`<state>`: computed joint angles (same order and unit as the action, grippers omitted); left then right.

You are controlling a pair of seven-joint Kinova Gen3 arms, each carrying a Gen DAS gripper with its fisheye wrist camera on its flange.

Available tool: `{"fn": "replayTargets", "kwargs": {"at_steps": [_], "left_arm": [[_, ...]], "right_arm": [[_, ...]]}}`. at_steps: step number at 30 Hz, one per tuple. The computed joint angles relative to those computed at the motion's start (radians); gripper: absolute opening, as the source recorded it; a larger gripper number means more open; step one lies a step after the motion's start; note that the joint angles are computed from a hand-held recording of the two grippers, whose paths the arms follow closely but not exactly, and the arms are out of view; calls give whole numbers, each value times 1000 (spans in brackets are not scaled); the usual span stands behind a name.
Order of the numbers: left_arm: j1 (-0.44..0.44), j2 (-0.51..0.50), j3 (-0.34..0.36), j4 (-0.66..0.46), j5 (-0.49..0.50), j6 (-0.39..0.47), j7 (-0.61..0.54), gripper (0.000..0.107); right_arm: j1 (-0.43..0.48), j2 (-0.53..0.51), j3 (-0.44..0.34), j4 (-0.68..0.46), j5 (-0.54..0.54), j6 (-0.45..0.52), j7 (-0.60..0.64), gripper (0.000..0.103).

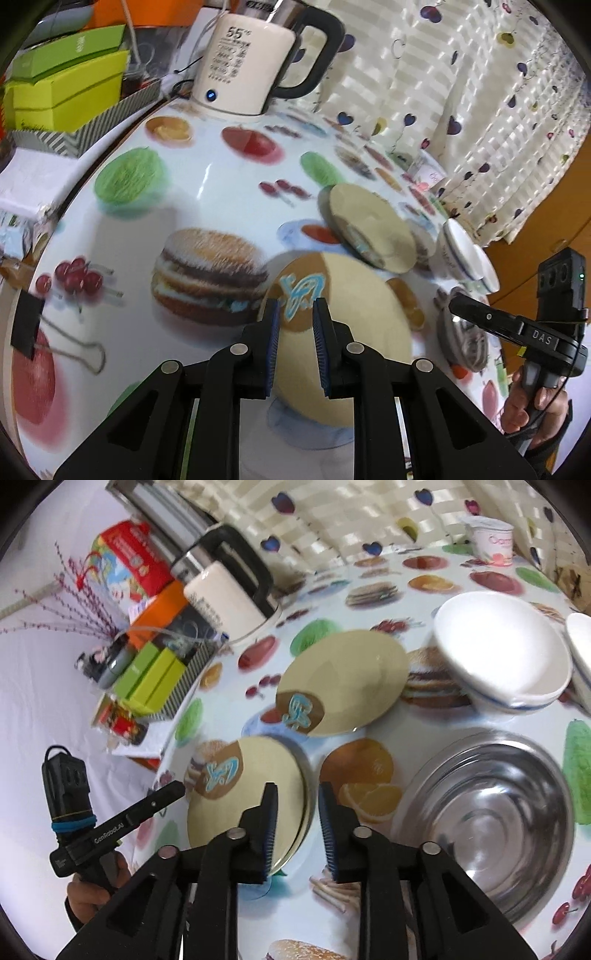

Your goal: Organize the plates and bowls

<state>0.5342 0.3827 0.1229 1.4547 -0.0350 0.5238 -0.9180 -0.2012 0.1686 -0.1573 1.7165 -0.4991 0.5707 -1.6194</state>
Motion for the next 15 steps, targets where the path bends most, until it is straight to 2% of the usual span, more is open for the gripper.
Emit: {"fn": "replayTargets", "kwargs": {"at_steps": [5, 15], "left_arm": [[-38, 40, 35, -76, 45, 26, -59, 18], [-72, 182, 61, -334, 146, 191, -164, 18]], "right_arm": [[18, -5, 17, -5, -4, -3, -16, 24], [44, 54, 37, -80, 18, 34, -100, 29]]}}
